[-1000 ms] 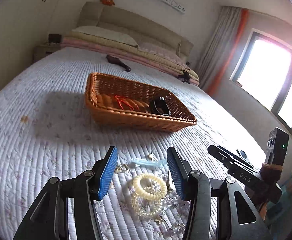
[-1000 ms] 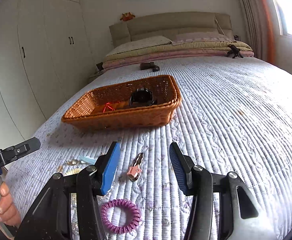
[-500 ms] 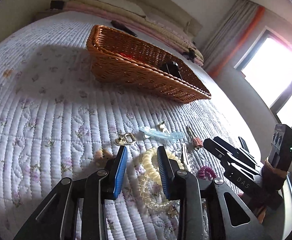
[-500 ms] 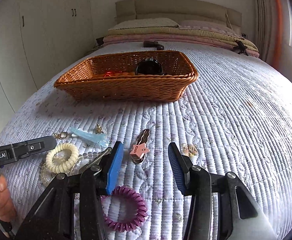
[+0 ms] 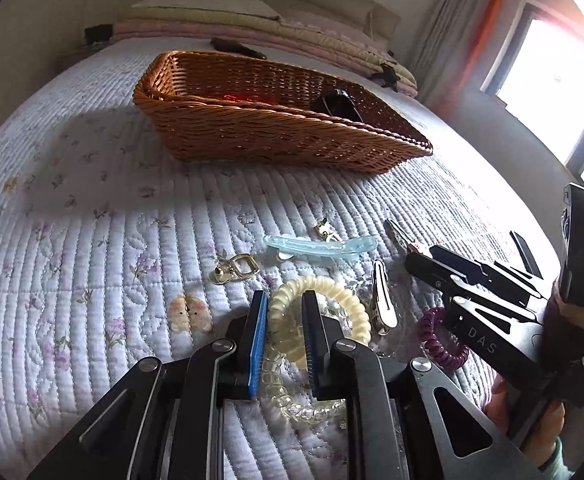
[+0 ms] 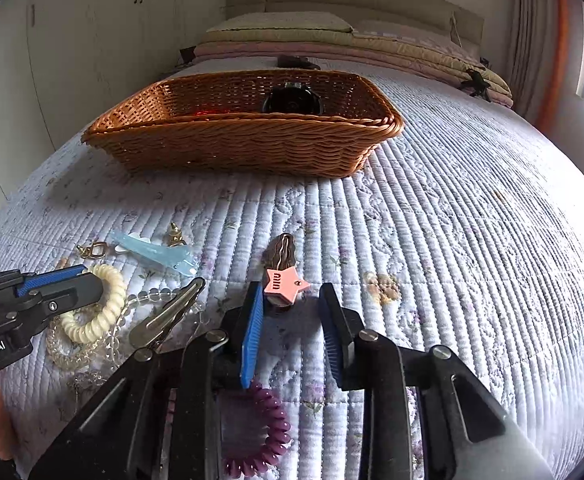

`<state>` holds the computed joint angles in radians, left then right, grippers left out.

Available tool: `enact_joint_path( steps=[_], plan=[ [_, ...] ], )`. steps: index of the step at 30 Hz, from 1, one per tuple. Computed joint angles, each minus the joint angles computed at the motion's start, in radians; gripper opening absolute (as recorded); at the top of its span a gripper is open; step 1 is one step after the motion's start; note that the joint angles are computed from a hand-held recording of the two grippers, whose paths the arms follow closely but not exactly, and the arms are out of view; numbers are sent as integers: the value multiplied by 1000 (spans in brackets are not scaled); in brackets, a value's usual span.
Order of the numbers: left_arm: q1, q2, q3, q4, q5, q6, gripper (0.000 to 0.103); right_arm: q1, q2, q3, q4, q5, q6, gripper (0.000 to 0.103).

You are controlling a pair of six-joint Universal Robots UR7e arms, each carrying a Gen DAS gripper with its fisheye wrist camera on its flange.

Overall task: Organize jewelry
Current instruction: 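Grasp the cream coiled hair tie with the left tool while the right grasps the pink star keychain, then carry the hair tie and keychain into the basket and open both tools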

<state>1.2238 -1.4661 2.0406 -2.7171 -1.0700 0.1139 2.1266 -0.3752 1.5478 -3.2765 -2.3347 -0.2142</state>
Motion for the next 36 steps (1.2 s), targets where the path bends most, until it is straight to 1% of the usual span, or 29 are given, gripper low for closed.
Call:
enact_joint_path(
  steps=[3, 7, 8, 9, 10, 12, 14, 17, 22, 25, 27, 29, 30, 33, 35, 36],
  plan=[
    [-4, 2, 0, 0, 10, 7, 15, -8, -12, 10, 10, 20, 18, 31],
    [-5, 1, 5, -9, 13, 15, 15, -2, -1, -5, 20, 2, 4, 31],
    [-6, 4, 6, -18, 12, 16, 13, -3, -2, -3, 16, 8, 1, 28],
    [-8, 1, 13, -33, 11, 17, 13, -5, -8, 5, 9, 23, 0, 23],
    [-9, -1, 19, -49, 8, 19, 12, -9, -14, 13, 3, 41, 3, 20],
    [-7, -13, 32, -82, -2, 27, 12, -16, -25, 24, -4, 65, 16, 20],
    [-3, -24, 40, -107, -27, 35, 11, -23, -35, 35, -8, 87, 26, 20],
    [1, -31, 45, -128, -45, 36, 11, -24, -38, 43, -27, 97, 27, 20],
    [3, -46, 58, -164, -63, 46, 11, -20, -47, 79, -127, 133, -8, 20],
    [0, -65, 66, -179, -85, 43, 11, -13, -60, 115, -227, 172, -44, 20],
    [-15, -80, 65, -188, -86, 44, 11, 1, -73, 135, -292, 192, -71, 20],
    [-41, -94, 59, -205, -70, 60, 11, 19, -87, 135, -326, 209, -104, 20],
    [-54, -99, 50, -213, -64, 67, 11, 28, -91, 118, -316, 212, -117, 20],
    [-86, -83, -18, -202, -38, 93, 11, 41, -91, 25, -210, 233, -126, 20],
    [-93, -44, -83, -204, -17, 114, 11, 40, -75, -68, -101, 253, -117, 20],
    [-87, -22, -123, -193, -22, 125, 11, 39, -57, -126, -43, 256, -113, 20]
  ],
)
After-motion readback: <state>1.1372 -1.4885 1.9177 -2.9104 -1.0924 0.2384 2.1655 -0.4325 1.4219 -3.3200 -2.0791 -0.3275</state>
